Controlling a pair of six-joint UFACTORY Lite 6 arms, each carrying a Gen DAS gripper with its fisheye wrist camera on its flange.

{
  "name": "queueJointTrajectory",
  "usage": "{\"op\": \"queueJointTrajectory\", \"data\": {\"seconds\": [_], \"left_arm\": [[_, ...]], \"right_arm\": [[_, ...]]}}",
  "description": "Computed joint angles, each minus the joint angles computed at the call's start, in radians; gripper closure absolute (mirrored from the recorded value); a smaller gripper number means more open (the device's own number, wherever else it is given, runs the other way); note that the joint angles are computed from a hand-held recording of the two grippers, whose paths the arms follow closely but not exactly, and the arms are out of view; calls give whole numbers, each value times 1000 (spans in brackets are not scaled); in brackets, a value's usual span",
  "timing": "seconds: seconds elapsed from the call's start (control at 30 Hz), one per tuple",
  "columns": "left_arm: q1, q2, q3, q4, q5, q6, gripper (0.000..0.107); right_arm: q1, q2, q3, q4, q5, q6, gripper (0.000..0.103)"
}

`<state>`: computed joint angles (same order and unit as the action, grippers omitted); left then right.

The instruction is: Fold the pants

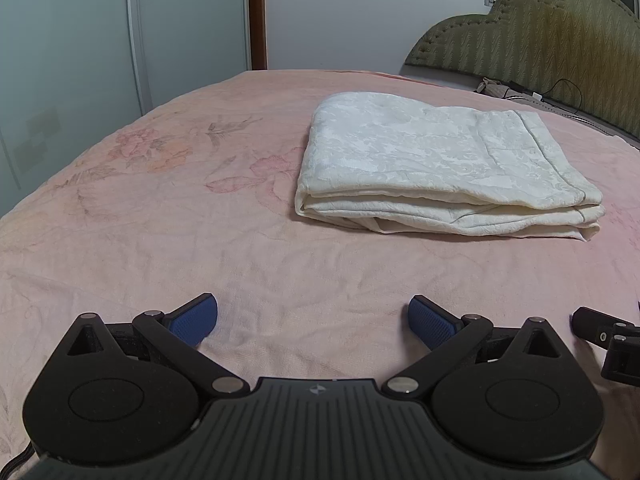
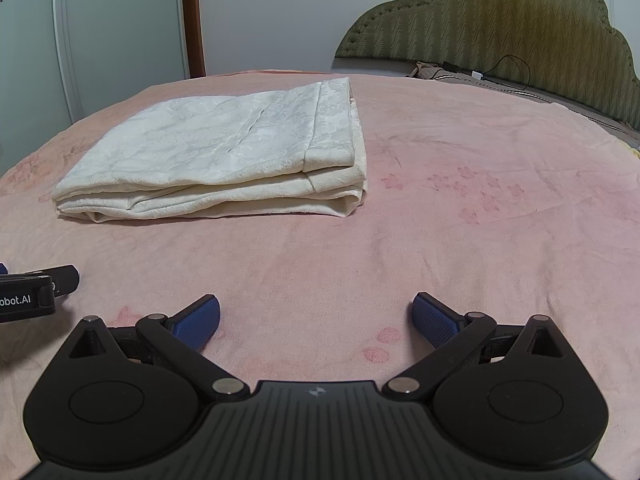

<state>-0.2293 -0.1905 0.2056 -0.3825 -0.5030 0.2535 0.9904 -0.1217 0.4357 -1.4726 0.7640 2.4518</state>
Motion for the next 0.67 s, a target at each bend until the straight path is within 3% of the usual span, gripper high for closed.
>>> {"op": "queueJointTrajectory", "data": {"seconds": [0.67], "left_arm": [[19,-8,-9,60,-1,-54,5]], "right_arm": [[-1,-1,-2,-2,0,3,0]]}}
